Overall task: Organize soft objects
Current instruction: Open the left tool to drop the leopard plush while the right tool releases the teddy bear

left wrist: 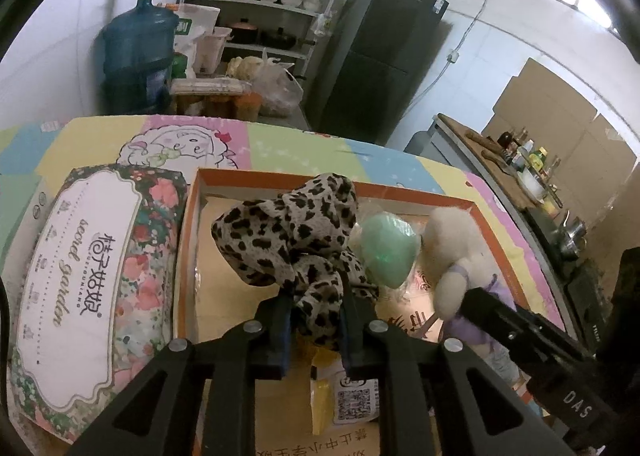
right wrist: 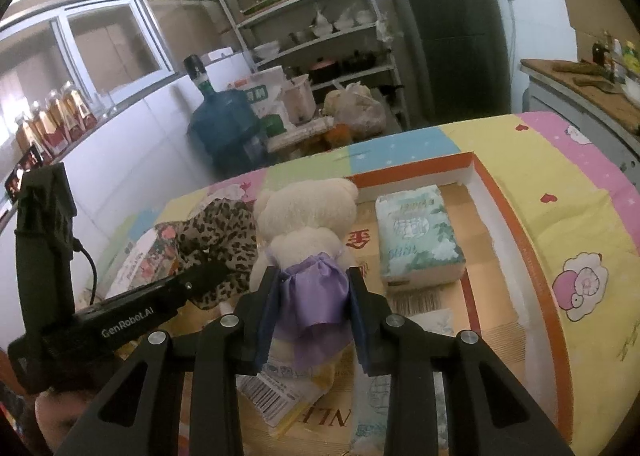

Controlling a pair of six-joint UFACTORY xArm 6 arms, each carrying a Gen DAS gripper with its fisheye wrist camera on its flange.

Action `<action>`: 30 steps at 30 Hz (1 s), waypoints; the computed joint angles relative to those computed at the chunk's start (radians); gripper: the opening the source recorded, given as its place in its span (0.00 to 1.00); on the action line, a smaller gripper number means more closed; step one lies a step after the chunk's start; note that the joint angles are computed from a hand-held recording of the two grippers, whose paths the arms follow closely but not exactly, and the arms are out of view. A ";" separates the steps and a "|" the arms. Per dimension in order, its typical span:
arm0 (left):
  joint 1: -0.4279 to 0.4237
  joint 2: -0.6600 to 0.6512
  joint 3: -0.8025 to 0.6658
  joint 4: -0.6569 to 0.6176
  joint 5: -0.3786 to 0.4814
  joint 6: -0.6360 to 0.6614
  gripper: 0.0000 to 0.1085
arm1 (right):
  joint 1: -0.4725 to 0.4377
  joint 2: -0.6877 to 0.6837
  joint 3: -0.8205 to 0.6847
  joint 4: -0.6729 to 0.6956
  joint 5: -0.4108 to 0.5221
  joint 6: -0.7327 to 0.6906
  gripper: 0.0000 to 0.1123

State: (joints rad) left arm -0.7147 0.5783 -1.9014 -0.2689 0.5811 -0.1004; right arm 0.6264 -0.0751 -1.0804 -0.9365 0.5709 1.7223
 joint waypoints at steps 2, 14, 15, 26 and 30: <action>0.002 0.000 -0.002 -0.012 0.006 0.011 0.21 | -0.002 0.001 0.003 0.004 -0.006 -0.001 0.32; -0.020 -0.048 0.067 0.026 -0.029 0.021 0.50 | -0.008 -0.025 0.036 -0.042 -0.039 0.079 0.49; -0.022 -0.059 0.083 0.017 -0.040 0.028 0.52 | -0.002 -0.032 0.040 -0.055 -0.029 0.094 0.49; -0.041 -0.197 0.284 0.067 -0.190 0.007 0.53 | 0.075 -0.097 0.063 -0.137 0.070 0.178 0.50; -0.048 -0.252 0.360 0.041 -0.233 0.046 0.53 | 0.123 -0.103 0.048 -0.137 0.141 0.166 0.50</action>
State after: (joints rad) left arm -0.7622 0.3259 -1.5413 -0.2278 0.3485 -0.0542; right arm 0.7489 -0.1779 -1.0326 -1.0734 0.7119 1.8887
